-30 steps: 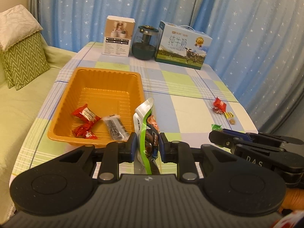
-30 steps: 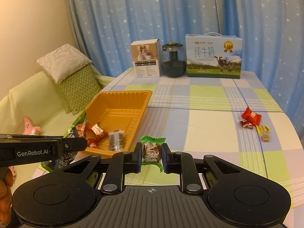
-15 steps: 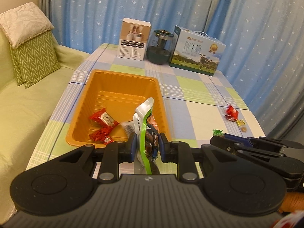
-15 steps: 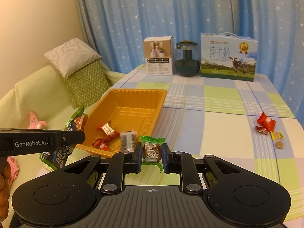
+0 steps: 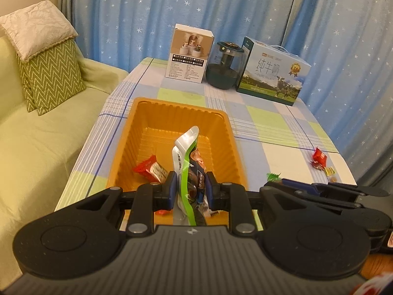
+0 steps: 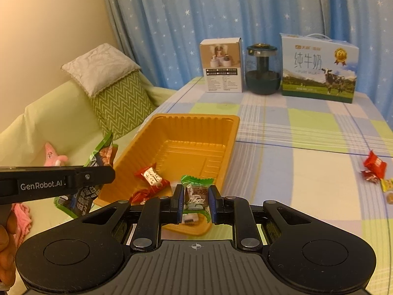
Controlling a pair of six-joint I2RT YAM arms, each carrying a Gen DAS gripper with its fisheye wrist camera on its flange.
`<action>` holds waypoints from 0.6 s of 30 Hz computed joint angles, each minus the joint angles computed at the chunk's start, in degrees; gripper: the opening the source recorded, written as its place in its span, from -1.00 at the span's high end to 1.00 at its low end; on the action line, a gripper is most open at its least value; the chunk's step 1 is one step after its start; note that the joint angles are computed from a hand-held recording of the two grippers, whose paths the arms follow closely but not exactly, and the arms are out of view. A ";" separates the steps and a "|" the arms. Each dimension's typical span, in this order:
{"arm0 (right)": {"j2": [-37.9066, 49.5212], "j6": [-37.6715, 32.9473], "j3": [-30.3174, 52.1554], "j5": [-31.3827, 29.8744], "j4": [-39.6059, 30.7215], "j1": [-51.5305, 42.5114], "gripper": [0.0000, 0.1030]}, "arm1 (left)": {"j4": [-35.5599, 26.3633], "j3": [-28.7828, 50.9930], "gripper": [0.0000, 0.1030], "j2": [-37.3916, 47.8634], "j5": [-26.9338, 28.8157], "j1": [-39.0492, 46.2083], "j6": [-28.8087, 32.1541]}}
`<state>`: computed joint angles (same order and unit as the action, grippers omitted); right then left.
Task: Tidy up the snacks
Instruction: 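Carry the green bar and green-wrapped caramel over the orange tray and open both tools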
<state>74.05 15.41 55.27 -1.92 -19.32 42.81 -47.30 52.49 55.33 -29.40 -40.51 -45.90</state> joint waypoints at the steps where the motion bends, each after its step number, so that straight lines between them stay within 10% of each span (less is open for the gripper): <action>1: 1.18 -0.06 0.57 -0.05 0.46 0.04 0.59 | 1.08 -0.31 0.58 0.12 1.07 1.52 1.27; 18: 12.33 -0.89 6.27 -1.29 4.37 -2.24 0.59 | 15.59 -4.61 0.60 6.73 13.34 16.89 13.43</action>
